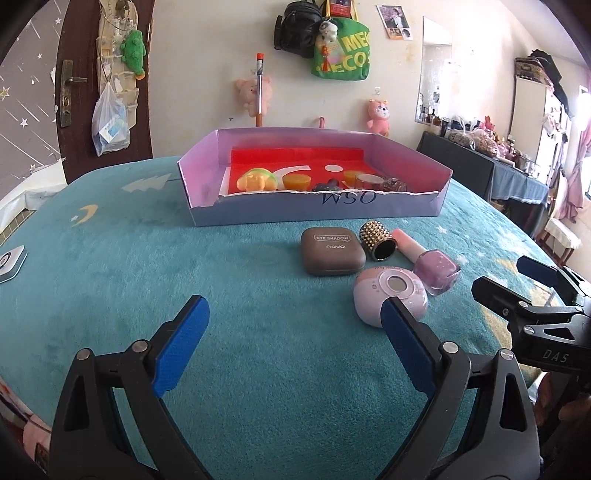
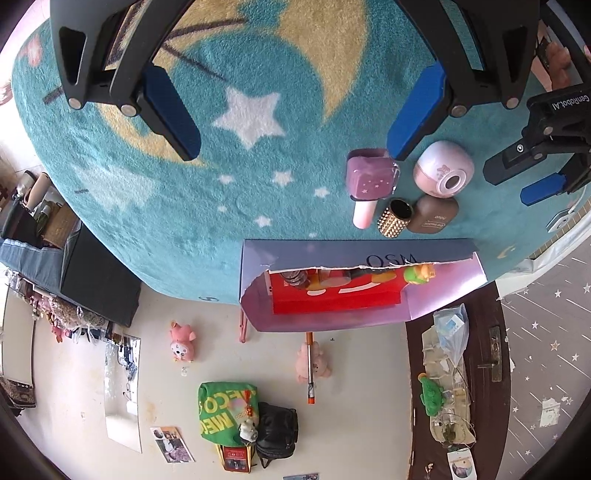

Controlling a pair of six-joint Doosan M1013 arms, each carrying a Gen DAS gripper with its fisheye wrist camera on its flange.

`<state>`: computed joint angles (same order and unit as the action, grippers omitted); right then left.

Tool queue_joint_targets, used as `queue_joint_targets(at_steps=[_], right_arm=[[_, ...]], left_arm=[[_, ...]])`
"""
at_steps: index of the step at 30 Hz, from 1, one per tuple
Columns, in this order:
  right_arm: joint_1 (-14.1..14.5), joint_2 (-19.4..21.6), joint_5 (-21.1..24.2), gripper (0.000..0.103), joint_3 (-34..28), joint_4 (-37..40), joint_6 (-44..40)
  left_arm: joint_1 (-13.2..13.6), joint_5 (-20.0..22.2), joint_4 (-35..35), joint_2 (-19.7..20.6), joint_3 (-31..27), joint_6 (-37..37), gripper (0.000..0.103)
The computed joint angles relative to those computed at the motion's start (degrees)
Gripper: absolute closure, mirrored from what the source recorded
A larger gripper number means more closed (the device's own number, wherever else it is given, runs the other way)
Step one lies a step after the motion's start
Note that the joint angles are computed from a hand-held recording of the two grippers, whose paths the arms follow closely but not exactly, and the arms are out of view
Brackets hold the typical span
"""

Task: Organize rigid objects
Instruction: 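Withdraw both open tools from the box back over the table, then grasp the pink My Melody compact with the left tool while the right tool grasps the pink nail polish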

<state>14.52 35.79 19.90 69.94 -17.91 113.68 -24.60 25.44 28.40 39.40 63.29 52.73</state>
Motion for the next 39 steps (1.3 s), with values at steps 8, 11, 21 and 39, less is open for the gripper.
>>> queue_joint_targets(at_steps=[8, 11, 21, 39], right_arm=[[0.0, 0.0, -0.7, 0.0, 0.4, -1.7, 1.6], [0.0, 0.2, -0.5, 0.0, 0.2, -1.5, 1.5], [0.1, 0.3, -0.7, 0.0, 0.1, -2.2, 2.2], [-1.4, 0.5, 2.0, 0.0, -1.5, 4.1, -2.5]], left_arm=[[-0.2, 0.0, 4.2, 0.1, 0.6, -4.9, 0.008], [-0.2, 0.3, 4.0, 0.3, 0.6, -4.8, 0.008], [-0.2, 0.3, 4.9, 0.3, 0.8, -5.8, 0.008], [-0.2, 6.7, -19.3, 3.7, -8.5, 19.7, 0.008]])
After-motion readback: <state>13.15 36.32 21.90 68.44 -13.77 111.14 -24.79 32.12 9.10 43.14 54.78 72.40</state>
